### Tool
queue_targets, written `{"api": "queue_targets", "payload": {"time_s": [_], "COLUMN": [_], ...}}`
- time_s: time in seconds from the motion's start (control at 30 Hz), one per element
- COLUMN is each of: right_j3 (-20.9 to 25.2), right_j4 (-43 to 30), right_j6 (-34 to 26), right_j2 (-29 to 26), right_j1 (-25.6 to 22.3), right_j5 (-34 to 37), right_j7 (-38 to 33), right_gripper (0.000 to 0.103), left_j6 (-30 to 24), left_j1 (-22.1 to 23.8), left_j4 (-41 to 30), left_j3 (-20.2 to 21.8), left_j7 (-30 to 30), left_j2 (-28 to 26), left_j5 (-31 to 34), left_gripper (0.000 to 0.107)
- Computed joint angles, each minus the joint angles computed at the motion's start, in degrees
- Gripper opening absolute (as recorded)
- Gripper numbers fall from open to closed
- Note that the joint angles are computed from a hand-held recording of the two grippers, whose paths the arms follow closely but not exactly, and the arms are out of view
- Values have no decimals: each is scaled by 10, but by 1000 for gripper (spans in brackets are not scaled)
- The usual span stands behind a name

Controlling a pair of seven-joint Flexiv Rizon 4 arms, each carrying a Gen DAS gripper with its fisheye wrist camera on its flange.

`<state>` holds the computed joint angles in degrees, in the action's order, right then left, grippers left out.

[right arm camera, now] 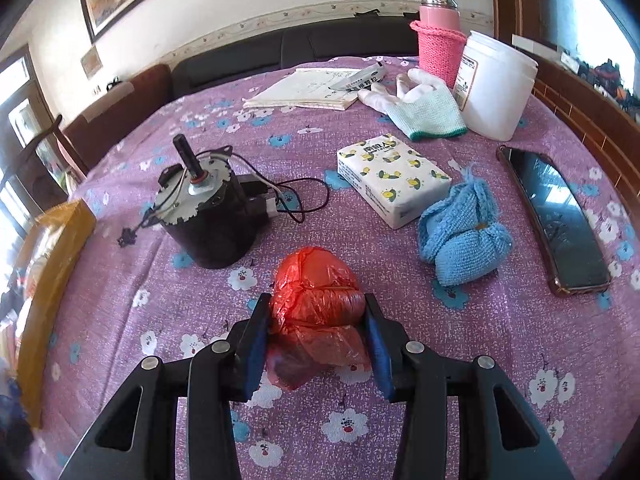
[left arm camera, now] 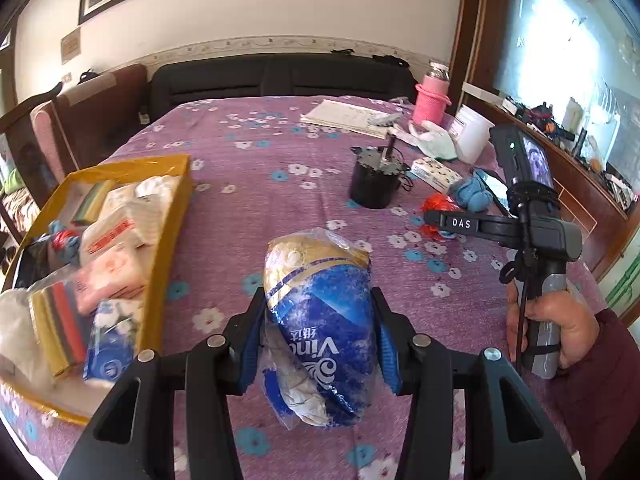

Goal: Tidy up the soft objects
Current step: 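Carry the Vinda bag toward the tray with the left gripper while the right carries the red bag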

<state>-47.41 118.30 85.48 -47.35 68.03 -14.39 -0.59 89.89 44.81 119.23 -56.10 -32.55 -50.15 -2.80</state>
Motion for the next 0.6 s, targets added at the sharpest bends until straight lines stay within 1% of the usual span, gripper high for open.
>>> {"api": "queue_targets", "payload": {"time_s": [0.03,0.07,0.17,0.2,0.23,0.3,0.43,0.6], "right_j3": [8,25,51,60,66,70,45,1], "right_j4": [-10,-31,-67,-72,-70,-55,-18,21], "right_j6": [-26,-81,-179,-192,-192,-169,-142,-112], "right_j2": [5,16,29,34,39,50,68,90], "right_j1": [-5,-17,-32,-37,-42,-43,-11,42], "right_j5": [-8,-30,-67,-71,-74,-80,-119,-179], "right_j7": [-8,-22,-36,-34,-28,-4,44,100], "right_gripper": [46,46,45,44,44,43,43,43], "left_j6": [-2,-2,-2,0,2,9,5,-1], "left_j1": [12,16,39,48,56,70,84,86], "left_j4": [2,2,8,11,14,18,15,5], "left_j3": [-6,-8,-21,-27,-32,-40,-48,-45], "left_j7": [-1,-2,-2,-1,0,2,-3,-5], "left_j2": [-1,-1,-4,-6,-8,-14,-23,-30], "left_j5": [-2,-2,0,3,7,15,23,21], "left_gripper": [47,47,47,47,47,47,47,47]}}
